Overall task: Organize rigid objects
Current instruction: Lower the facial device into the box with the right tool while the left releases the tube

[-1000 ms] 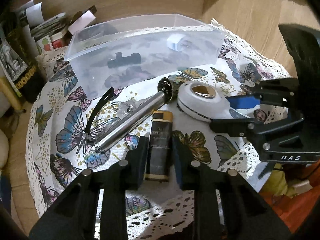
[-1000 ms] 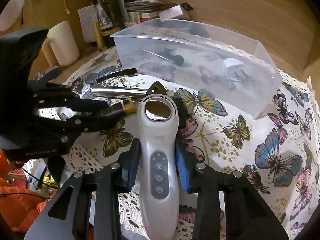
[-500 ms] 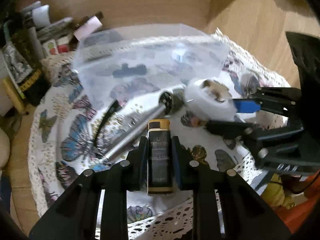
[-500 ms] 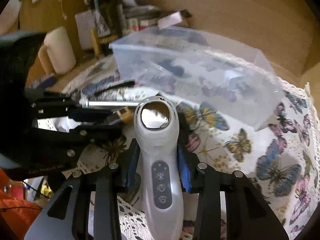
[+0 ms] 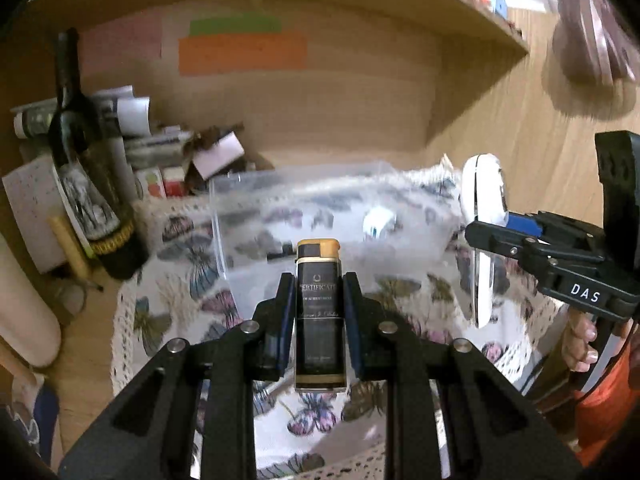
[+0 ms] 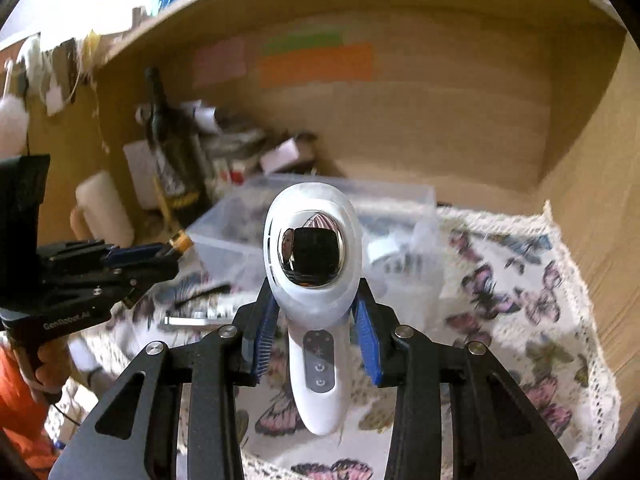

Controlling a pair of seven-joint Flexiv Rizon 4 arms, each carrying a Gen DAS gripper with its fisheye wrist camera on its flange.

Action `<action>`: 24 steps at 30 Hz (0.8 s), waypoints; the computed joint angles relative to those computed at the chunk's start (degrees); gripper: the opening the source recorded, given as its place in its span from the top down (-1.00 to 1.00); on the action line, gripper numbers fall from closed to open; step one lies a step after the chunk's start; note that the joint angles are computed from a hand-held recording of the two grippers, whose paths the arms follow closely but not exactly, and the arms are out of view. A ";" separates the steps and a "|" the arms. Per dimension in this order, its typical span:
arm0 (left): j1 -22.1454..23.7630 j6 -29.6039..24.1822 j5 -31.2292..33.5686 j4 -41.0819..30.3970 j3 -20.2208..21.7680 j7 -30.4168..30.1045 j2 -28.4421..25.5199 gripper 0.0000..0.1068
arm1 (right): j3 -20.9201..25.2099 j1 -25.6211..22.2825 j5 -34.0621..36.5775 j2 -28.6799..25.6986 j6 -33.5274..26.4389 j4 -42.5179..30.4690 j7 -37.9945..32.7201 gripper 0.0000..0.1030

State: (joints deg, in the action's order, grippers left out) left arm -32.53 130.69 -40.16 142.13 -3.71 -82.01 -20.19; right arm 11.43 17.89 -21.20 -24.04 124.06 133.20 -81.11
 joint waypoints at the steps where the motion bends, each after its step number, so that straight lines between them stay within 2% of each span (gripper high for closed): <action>1: -0.14 0.52 -0.35 -0.25 0.28 0.31 0.15 0.57 | -0.04 -0.06 0.22 0.19 0.45 -0.21 -0.01 0.35; 7: 1.43 0.71 -0.67 -1.87 0.54 1.86 1.00 0.57 | -1.97 3.15 4.21 1.03 0.75 -3.34 -2.51 0.35; 15: 3.28 -1.67 -2.10 -5.66 1.29 4.95 -0.04 0.57 | -4.56 7.45 8.43 -1.36 -1.77 -10.33 -6.43 0.35; 18: 4.79 -3.68 -0.89 -7.17 1.46 5.19 -0.70 0.57 | -5.55 9.13 10.15 -3.43 -1.79 -13.14 -8.24 0.35; 24: 7.02 -9.38 0.94 -10.98 2.67 5.64 -3.48 0.57 | -6.79 11.08 10.65 -7.37 -5.98 -18.39 -9.07 0.35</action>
